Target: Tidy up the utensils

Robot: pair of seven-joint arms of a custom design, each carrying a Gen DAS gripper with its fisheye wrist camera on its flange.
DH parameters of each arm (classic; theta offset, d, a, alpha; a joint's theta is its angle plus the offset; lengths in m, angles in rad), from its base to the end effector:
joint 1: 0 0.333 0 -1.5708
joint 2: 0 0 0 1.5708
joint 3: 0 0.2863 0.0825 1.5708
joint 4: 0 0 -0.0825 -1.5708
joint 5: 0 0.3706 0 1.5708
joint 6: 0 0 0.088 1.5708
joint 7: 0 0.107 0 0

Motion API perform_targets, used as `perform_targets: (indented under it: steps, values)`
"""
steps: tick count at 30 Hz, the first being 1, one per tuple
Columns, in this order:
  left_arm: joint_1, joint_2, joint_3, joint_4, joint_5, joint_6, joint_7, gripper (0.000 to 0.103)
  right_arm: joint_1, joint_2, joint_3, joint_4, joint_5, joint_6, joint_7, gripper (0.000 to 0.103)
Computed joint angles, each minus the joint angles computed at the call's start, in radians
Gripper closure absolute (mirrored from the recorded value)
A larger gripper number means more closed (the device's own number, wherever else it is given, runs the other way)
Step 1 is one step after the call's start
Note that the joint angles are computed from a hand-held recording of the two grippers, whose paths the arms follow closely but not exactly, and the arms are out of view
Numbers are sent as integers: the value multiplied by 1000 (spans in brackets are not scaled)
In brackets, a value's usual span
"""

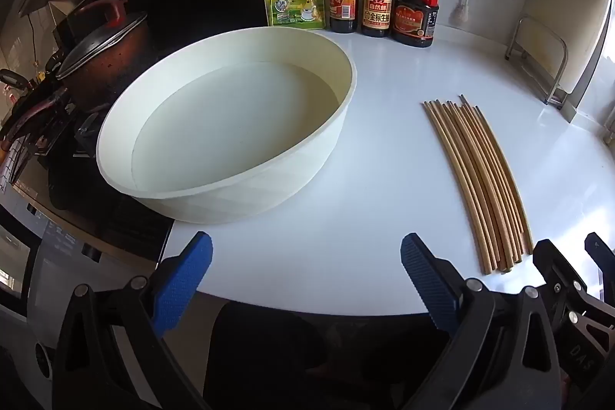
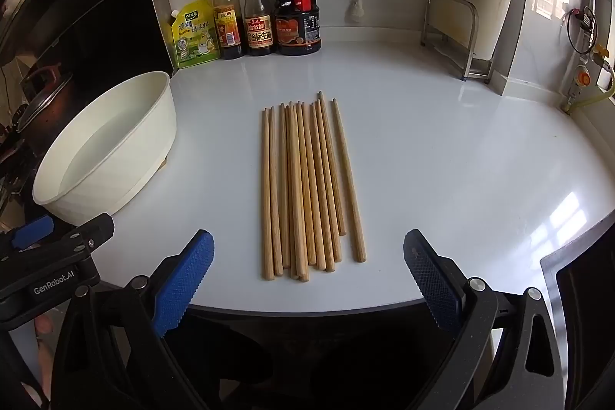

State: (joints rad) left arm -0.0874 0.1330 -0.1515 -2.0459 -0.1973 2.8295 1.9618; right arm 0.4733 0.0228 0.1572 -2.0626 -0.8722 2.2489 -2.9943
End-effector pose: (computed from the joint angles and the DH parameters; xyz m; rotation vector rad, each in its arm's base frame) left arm 0.5910 -0.1308 0.4299 -1.4024 2.2457 -0.7241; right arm 0.4663 0.3133 0.4243 -1.2474 2.2939 -0.8205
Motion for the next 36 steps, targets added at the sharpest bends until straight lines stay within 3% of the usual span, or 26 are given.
perform_targets:
  steps: [36]
  values:
    - [-8,-4,-3,-8,5,-2,-13,6,-3,-11,3,-10,-8,-1,12,8]
